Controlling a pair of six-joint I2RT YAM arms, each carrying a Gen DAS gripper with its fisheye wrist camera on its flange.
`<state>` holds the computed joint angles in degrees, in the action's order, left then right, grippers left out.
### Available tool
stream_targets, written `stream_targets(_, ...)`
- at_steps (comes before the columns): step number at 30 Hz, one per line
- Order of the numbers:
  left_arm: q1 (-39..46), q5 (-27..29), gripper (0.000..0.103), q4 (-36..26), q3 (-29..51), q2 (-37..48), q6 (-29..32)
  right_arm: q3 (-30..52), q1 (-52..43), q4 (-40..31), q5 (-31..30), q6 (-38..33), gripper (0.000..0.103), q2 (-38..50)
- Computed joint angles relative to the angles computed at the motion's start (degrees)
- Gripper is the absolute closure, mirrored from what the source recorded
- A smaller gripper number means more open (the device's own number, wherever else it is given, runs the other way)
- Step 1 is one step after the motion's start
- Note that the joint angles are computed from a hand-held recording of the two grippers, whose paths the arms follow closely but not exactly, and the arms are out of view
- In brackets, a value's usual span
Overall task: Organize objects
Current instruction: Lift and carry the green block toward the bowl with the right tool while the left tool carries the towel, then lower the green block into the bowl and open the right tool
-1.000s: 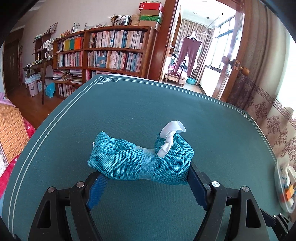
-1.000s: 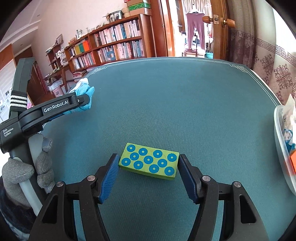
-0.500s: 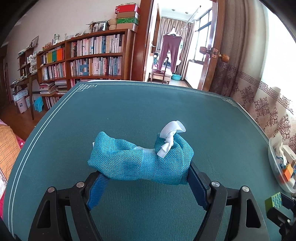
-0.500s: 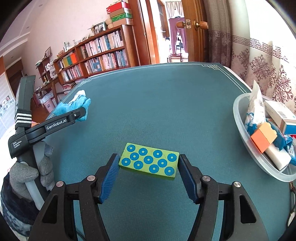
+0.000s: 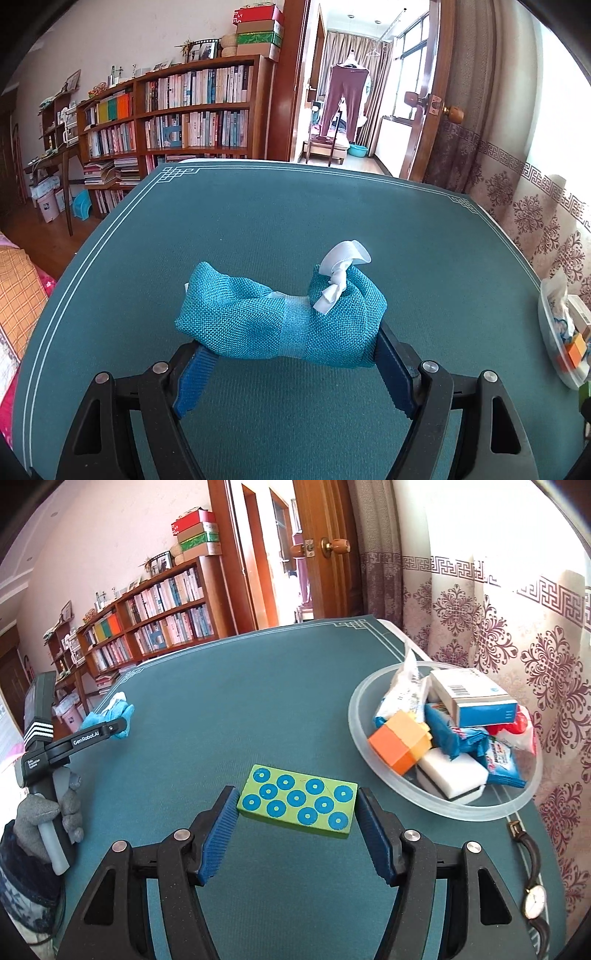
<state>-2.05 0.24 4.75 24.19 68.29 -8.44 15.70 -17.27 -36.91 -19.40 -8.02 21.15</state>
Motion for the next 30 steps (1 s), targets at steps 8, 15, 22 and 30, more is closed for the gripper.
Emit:
stream_targets(8,-11.14,-4.66,0.020,-4.42,-0.91,-6.08,-3.14,1.95,-23.25,-0.81,-13.06,-15.92,0.038,7.34)
stream_targets(15,-22.53,-8.69,0.020,-6.29,-0.72,-7.02,-8.31,4.89,-41.86,-1.86,-21.68,-30.80,0.038,17.01)
stream_targets(22,-32.89,-13.07,0.020,-6.17,2.49,-2.03,-11.61,8.71,-50.89,3.44,-25.30,-35.72,0.038,30.83)
stream_targets(30,-41.13,-16.65,0.020,-6.15,6.11,3.18,-14.17,9.31,-42.73,14.32,-21.56,-29.28,0.038,36.62)
